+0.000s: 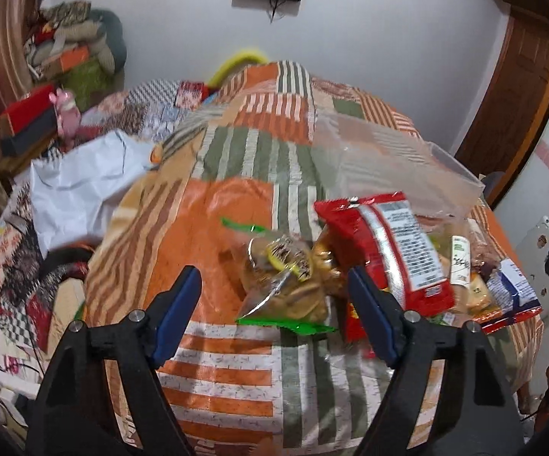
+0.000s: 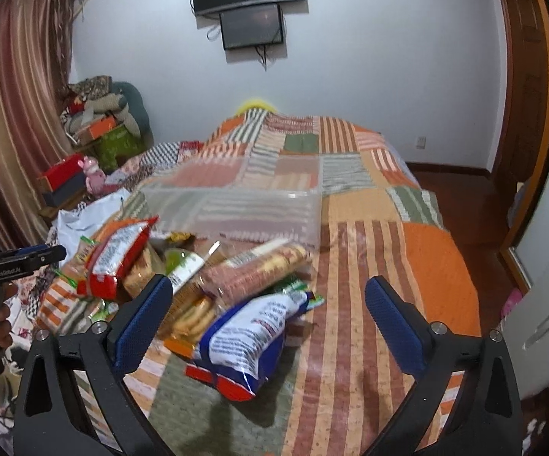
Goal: Organize snacks
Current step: 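Grasp the clear cookie bag with the left tool while the right tool grasps the blue-and-white bag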
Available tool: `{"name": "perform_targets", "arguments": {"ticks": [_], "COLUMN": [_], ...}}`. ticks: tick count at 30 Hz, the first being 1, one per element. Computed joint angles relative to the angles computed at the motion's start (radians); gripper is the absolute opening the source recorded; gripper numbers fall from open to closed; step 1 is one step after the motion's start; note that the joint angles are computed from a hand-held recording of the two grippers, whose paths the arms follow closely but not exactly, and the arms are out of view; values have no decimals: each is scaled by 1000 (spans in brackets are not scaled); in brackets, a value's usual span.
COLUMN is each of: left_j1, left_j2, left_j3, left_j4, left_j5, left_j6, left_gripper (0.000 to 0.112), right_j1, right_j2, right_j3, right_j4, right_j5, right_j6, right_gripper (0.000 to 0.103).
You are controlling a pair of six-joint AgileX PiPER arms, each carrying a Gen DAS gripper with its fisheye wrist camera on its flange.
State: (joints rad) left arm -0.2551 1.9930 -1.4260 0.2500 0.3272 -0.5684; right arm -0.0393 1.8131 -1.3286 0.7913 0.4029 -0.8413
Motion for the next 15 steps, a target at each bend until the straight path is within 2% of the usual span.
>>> {"name": "perform_targets", "arguments": {"ticks": [2, 4, 7, 11, 15], "left_j1": [17, 13, -8, 6, 15], "left_j2": [25, 40, 77, 116, 163], "left_j3": [-21, -36, -84, -137, -211], "left_j4": [-121, -95, 18, -105, -152], "left_j5": [16, 33, 75, 89, 137], "left_j6": [110, 97, 21, 123, 165], "left_gripper": [79, 79, 78, 77, 71], "right_j1": [-3, -1, -1, -2, -3], "right_j2": [13, 20, 43, 85, 106], "right_j3": [-8, -9, -37, -86, -101], "right_j4": [-10, -46, -90, -123, -124], "right_j5": [13, 22, 67, 130, 163], "right_j6": [3, 31, 74, 125, 122], "right_gripper": [94, 92, 84, 73, 69]}}
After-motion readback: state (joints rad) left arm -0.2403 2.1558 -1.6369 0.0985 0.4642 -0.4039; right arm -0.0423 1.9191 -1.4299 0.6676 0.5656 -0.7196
